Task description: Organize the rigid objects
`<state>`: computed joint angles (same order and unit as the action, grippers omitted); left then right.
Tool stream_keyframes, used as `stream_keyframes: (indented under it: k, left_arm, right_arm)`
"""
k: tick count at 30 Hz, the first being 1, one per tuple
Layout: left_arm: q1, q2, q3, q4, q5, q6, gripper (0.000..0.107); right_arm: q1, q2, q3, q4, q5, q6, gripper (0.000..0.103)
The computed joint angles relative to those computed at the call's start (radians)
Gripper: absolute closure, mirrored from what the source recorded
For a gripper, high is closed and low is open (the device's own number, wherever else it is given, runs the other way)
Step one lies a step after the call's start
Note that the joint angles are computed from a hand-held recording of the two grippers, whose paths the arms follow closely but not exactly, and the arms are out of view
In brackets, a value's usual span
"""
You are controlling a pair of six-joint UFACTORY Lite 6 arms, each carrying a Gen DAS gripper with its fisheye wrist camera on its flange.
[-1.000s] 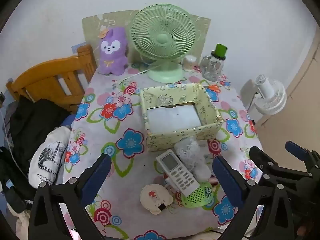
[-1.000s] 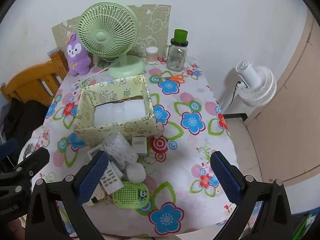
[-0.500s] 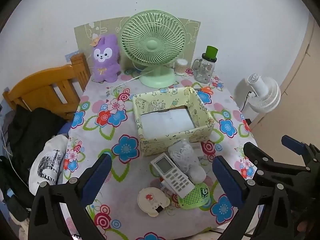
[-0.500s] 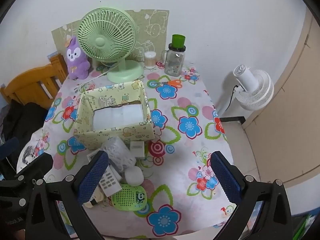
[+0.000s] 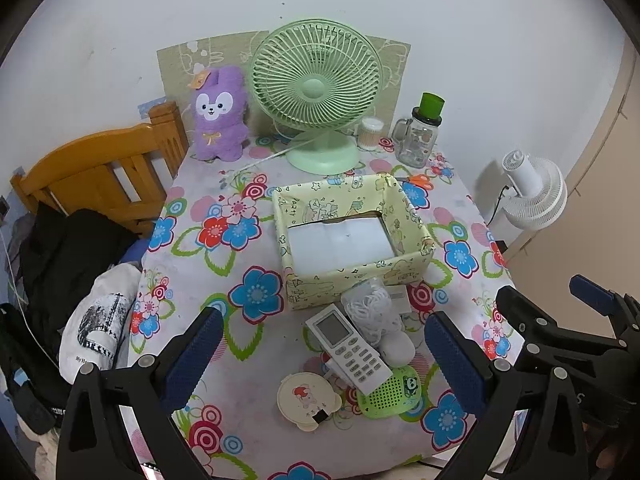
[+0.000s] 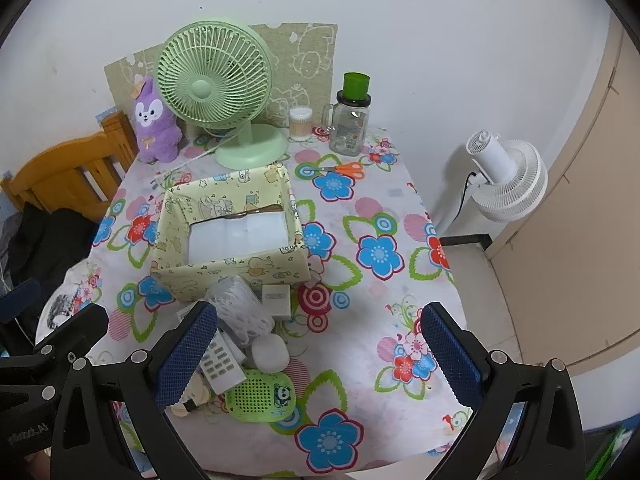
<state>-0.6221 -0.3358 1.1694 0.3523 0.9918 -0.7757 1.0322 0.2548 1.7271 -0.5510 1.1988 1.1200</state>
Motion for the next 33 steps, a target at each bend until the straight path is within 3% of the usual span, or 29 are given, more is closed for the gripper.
stream_keyframes:
  k: [33]
  left_arm:
    - [-0.007, -0.003, -0.002, 0.008, 0.007, -0.01, 0.005]
  right_arm:
    - [-0.01, -0.001, 0.013, -0.004, 0.006, -0.019, 0.0]
